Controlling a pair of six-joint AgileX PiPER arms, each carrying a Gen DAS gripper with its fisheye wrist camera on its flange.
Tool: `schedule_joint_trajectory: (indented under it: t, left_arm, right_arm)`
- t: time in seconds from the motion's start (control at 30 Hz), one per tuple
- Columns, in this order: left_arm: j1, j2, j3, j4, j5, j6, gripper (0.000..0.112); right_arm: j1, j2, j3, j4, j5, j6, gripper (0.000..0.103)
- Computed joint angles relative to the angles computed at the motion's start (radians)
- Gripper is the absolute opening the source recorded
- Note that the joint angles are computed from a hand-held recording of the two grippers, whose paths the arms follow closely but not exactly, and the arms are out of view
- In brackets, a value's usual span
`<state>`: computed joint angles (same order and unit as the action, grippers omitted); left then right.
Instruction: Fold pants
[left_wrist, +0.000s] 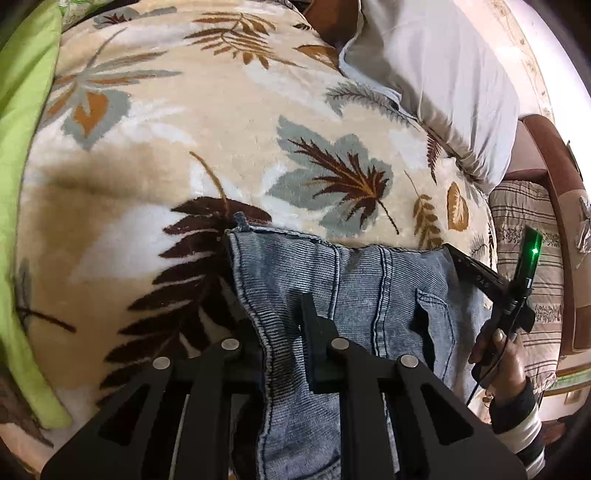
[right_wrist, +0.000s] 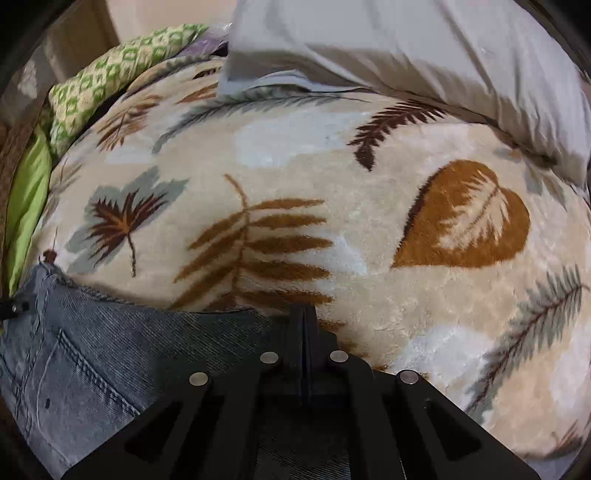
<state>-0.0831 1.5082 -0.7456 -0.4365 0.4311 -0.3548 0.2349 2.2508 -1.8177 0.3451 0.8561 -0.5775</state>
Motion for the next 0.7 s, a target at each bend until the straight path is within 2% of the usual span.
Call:
schedule_joint_trajectory:
  t: [0.1,0.17,0.23,0.3,0.4,0.47,0.53,0.6,0.7]
  left_arm:
    - [-0.026,-0.077,0.019,0.112,0.032,-0.121,0.014]
    - [-0.038,-0.146,0.051,0.107,0.050,-0.124,0.020]
    - [-0.053,-0.221,0.095,0.052,0.060,-0.093,0.040]
    - [-0.072,-0.283,0.147,-0.040,0.047,-0.038,0.052]
    - [-0.110,-0.319,0.206,-0.177,0.012,0.033,0.053]
    - [-0.148,-0.324,0.230,-0.230,-0.025,0.048,0.053]
    - [-0.181,-0.314,0.230,-0.206,-0.046,0.003,0.062]
    - [-0.204,-0.277,0.210,-0.170,-0.051,-0.051,0.065]
    - [-0.218,-0.217,0.175,-0.140,-0.052,-0.083,0.069]
  right_arm:
    - [-0.095,-0.076,0.082,0.185,0.014,-0.087,0.003]
    - [-0.184,-0.131,0.140,0.284,0.031,-0.161,0.006]
    - [-0.296,-0.161,0.161,0.336,0.059,-0.204,0.018]
    - [-0.425,-0.153,0.133,0.344,0.085,-0.216,0.023]
    - [-0.602,-0.062,-0.029,0.284,0.145,-0.147,0.025]
    - [-0.691,0.023,-0.174,0.240,0.191,-0.079,0.031]
    - [-0.757,0.095,-0.300,0.214,0.237,-0.038,0.036]
    - [-0.796,0.175,-0.431,0.211,0.312,-0.010,0.045]
    - [-0.794,0.233,-0.512,0.205,0.348,0.000,0.050]
